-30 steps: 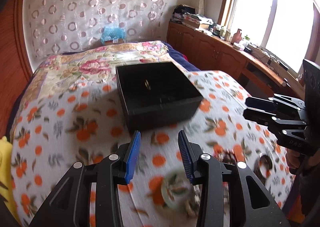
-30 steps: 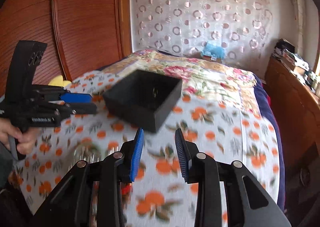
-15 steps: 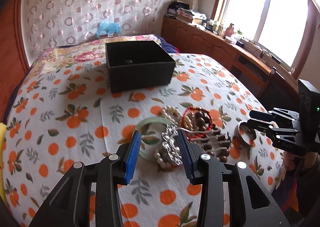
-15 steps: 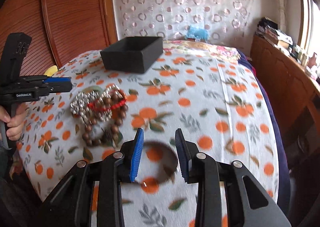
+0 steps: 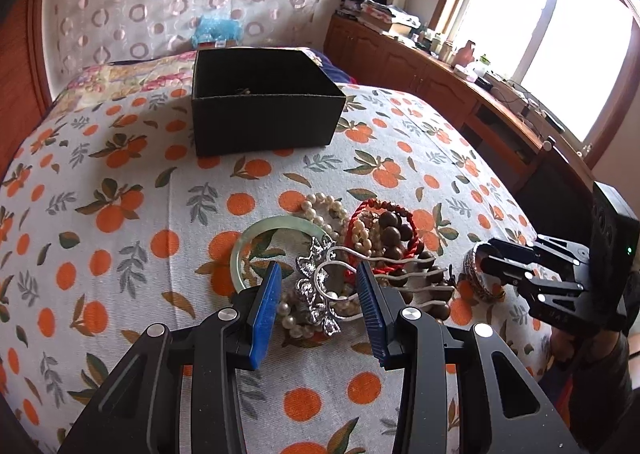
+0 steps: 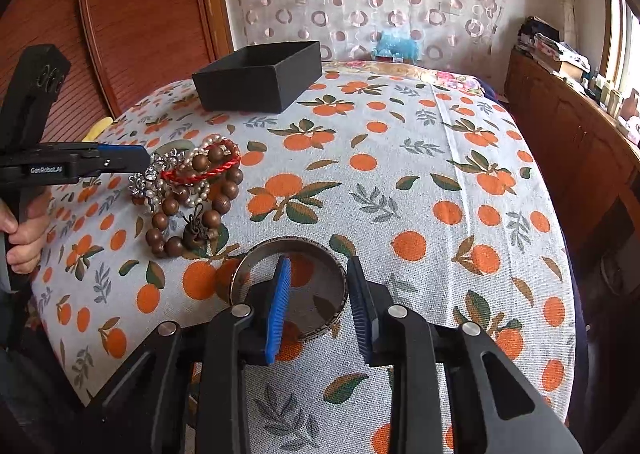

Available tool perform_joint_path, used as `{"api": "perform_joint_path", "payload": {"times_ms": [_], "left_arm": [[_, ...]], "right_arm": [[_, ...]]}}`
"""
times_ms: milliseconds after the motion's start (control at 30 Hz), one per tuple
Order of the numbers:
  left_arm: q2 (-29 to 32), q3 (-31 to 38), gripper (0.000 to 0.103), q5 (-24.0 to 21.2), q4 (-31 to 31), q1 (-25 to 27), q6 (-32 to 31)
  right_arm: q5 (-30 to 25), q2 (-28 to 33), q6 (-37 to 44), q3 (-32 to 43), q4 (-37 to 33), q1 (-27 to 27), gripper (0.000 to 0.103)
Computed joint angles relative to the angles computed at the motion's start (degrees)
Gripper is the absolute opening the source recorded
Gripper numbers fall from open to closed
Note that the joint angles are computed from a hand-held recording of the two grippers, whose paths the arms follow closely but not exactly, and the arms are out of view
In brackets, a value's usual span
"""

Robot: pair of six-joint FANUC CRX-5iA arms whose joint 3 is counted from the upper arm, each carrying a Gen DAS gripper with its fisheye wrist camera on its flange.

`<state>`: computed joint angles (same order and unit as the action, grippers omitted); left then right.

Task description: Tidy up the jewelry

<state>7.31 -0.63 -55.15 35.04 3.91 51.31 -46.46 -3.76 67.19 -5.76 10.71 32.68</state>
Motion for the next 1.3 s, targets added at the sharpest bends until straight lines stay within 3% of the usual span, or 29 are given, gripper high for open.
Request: {"api": "perform_joint_path", "payload": {"times_ms": [267, 467, 1033, 1167, 1233, 1300], "left_arm": [[1.0, 1.7, 0.035, -0.5, -3.5, -0.8, 4.0], [0.5, 1.4, 0.014, -0.2, -3.4, -0.7, 3.9], [-8.6, -7.9, 0.007, 13.9, 3.9, -0.4, -2.4], [-9.3, -8.4, 0.007, 15.8, 3.5, -0.4, -2.7], [-9.5, -8.5, 0.007, 16.4, 3.4, -0.5, -2.8], [-9.6, -8.6, 0.007, 16.9, 3.6, -0.5, -3.1]], "right_arm": [[0.7, -0.3, 1.3, 0.0, -1.8, -0.5, 0.032], [0.9, -0.4, 1.9, 0.0, -2.0, -0.4, 0.031], [0.7, -0.5, 1.3, -0.3, -1.5, -0.4, 0.031], [0.1, -0.9, 1.1, -0.4, -0.6, -0.2, 0.021], [-0.5, -1.0, 1.6, -0.3, -0.7, -0.4, 0.007], [-1.0, -0.9, 2.8, 0.3, -1.8, -0.9, 0.005]]}}
